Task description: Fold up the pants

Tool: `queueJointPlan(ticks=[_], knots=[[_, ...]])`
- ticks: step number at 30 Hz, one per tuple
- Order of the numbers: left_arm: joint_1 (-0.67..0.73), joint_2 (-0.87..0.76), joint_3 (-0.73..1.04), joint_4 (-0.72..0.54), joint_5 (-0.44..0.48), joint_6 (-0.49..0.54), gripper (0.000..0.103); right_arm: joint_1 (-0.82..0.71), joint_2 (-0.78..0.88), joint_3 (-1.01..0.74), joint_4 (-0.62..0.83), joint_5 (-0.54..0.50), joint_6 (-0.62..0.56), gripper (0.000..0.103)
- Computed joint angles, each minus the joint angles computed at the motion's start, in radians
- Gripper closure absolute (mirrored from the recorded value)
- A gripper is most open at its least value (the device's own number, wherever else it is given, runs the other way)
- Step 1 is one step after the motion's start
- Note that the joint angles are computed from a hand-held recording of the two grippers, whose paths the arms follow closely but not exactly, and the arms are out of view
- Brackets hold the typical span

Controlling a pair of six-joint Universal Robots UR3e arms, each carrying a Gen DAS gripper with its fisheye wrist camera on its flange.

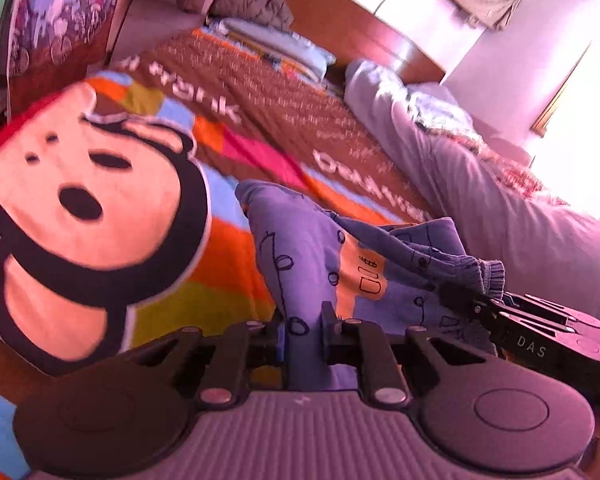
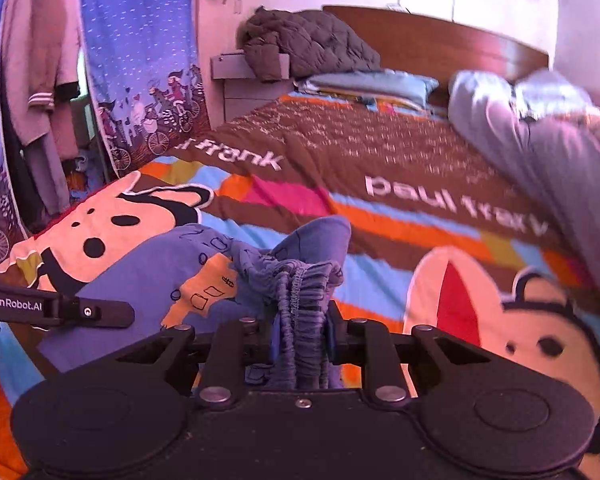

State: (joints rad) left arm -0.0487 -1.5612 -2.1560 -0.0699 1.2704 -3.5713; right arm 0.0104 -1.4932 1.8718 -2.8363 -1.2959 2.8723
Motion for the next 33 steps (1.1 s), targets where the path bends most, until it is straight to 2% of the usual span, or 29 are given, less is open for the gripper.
queueJointPlan(ticks=[5,9,12,16,19,21,25,27,30,33], knots=[[0.089,0.109,-0.060,0.034,-0.027,0.002,0.086,0.068,0.014,-0.130,0.053,-0.031,0.000,0.081],[0.198,0.192,-0.110,0.060,-0.067,0.003,0.086,0.136,0.086,-0.270,0.080,-0.051,0.021,0.081],[0.268,0.236,-0.137,0.102,-0.045,0.030,0.086,0.198,0.181,-0.419,0.106,-0.063,0.041,0.081],[0.293,0.244,-0.138,0.149,0.037,0.067,0.086,0.278,0.336,-0.650,0.153,-0.080,0.051,0.081],[0.303,0.236,-0.115,0.134,0.079,0.096,0.086,0.327,0.465,-0.841,0.205,-0.093,0.050,0.081],[0.303,0.238,-0.091,0.089,0.106,0.118,0.086,0.348,0.553,-0.973,0.253,-0.096,0.050,0.081],[0.400,0.247,-0.041,-0.108,0.017,0.128,0.086,0.373,0.723,-1.221,0.374,-0.097,0.064,0.081],[0.416,0.215,-0.004,-0.198,0.017,0.128,0.086,0.379,0.799,-1.314,0.426,-0.100,0.074,0.081],[0.381,0.151,0.068,-0.308,0.082,0.154,0.086,0.378,0.870,-1.359,0.466,-0.092,0.098,0.081],[0.362,0.127,0.104,-0.380,0.109,0.206,0.086,0.374,0.892,-1.310,0.459,-0.089,0.123,0.081]])
